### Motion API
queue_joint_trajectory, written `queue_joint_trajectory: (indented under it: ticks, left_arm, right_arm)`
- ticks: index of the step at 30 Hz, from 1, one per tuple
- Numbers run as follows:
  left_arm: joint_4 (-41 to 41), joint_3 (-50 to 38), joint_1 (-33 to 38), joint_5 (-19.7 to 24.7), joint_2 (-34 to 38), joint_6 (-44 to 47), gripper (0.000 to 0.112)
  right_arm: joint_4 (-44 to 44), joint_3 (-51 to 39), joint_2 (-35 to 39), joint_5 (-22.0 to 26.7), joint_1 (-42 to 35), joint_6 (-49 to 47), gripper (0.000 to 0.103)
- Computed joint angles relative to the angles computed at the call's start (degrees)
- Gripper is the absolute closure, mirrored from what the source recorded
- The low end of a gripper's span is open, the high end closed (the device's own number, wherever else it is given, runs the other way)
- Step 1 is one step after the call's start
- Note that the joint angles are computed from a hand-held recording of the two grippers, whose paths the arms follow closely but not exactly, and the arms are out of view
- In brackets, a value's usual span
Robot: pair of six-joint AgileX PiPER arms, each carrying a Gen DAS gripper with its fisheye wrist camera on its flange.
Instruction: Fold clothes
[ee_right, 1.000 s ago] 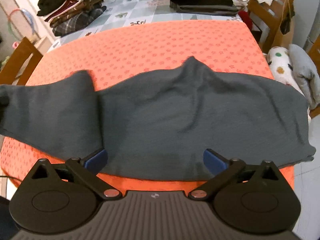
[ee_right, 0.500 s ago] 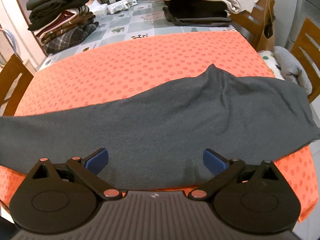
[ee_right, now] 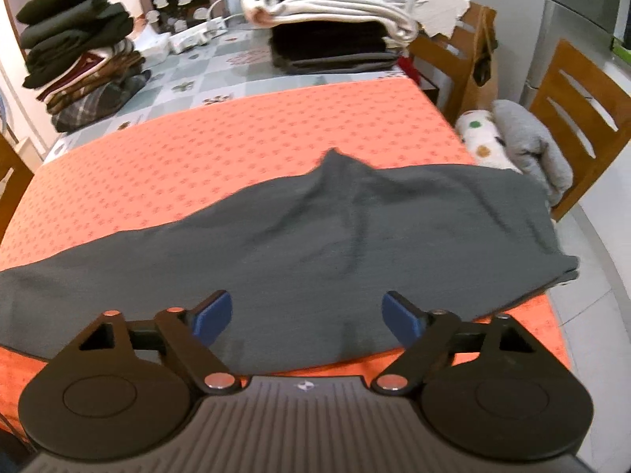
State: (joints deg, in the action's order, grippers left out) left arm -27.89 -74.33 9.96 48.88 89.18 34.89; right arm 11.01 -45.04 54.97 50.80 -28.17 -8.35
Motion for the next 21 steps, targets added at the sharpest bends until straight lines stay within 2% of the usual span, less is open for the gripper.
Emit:
queue_joint_trajectory:
  ticks: [4, 7, 10, 15, 21]
  left_arm:
    - [2.0, 4.0, -7.9, -3.7, -2.7, -3.6, 0.051]
    - [4.1, 6.6, -14.6, -6.0, -4.6, -7.9, 0.051]
    - [6.6, 8.7, -21.2, -8.5, -5.7, -12.6, 0.051]
    - [14.8, 10.6, -32.7, -11.1, -5.4, -26.1, 0.051]
    - [25.4, 12.8, -44.8, -14.3, -4.2, -41.7, 0.051]
  right_arm:
    - [9.8, -1.5, 3.4, 3.9, -17.1, -18.9, 0.028]
    - [14.7, -3.3, 7.5, 6.5, -27.8, -29.9, 0.031]
    - [17.1, -5.5, 12.4, 7.0, -35.9, -38.0, 0.034]
    - [19.9, -11.9, 23.3, 7.4, -45.6, -44.5, 0.041]
    - [21.7, -20.8, 35.6, 9.1, -50.7, -45.9, 0.047]
